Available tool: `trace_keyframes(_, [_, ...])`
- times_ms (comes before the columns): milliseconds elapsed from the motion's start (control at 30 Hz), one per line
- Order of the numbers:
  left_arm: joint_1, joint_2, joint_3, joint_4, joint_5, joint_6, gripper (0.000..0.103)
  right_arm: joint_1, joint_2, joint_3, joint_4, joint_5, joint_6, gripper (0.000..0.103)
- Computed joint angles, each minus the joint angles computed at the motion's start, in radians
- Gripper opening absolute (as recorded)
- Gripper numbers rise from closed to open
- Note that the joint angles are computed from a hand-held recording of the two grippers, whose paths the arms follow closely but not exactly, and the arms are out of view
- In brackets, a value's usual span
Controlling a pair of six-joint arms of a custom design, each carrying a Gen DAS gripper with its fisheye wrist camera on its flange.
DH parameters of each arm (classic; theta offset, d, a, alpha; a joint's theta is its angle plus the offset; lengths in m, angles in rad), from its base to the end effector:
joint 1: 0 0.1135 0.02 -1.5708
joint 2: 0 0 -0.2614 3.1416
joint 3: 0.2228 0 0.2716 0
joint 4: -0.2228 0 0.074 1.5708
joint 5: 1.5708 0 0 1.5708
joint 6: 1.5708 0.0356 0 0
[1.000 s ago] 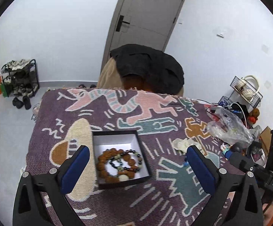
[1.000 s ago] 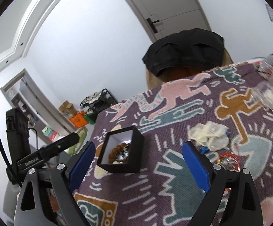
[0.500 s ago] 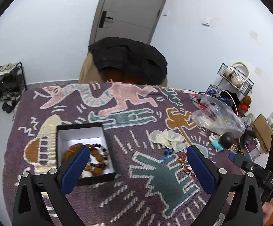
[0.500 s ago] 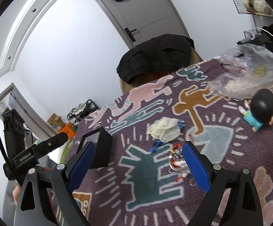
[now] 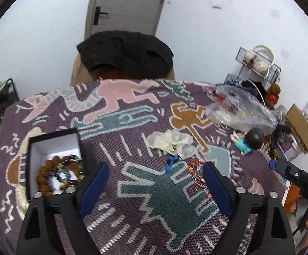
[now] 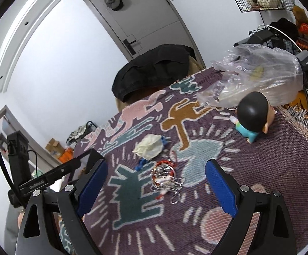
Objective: Organize jewelry
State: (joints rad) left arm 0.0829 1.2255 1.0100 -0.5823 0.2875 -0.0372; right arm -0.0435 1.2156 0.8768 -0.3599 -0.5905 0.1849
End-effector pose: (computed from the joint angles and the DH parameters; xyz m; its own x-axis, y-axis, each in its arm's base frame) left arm 0.2785 0.0130 0.2840 -0.7173 -0.0954 -0.6903 0.0913 0.9692 -0.2288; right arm 0.2788 0.0077 0.2605 -0.7033 0.1835 -0.6868 -0.2650 0.8288 0.4928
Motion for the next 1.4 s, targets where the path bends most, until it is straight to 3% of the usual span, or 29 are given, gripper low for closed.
trace_keyframes(333, [-0.087,0.165,0.029,0.029,-0.011,-0.021,0.064,-0.034,0.098,-0.001,0.021,-0.029,-0.019,0.067])
trace_keyframes(767, [-0.149,0.397,0.119,0.085,-0.083,-0.028,0.046,-0.048,0.184,0.01,0.06,-0.03,-0.01,0.066])
trace_keyframes(867, [-0.169,0.412,0.118,0.12,-0.126,-0.01,0.037,-0.043,0.195,0.013,0.063,-0.023,-0.007,0.066])
trace_keyframes(900, [-0.176,0.414,0.117,0.126,-0.142,-0.001,0.027,-0.04,0.197,0.014,0.063,-0.021,-0.007,0.066])
trace_keyframes(933, [-0.18,0.415,0.116,0.129,-0.146,0.01,0.012,-0.036,0.199,0.015,0.064,-0.019,-0.006,0.066])
trace_keyframes(967, [-0.177,0.419,0.119,0.125,-0.134,0.019,0.01,-0.029,0.202,0.017,0.065,-0.015,-0.003,0.066])
trace_keyframes(1400, [-0.087,0.245,0.069,0.09,0.006,0.035,0.009,0.095,0.263,0.09,0.035,0.092,0.004,0.066])
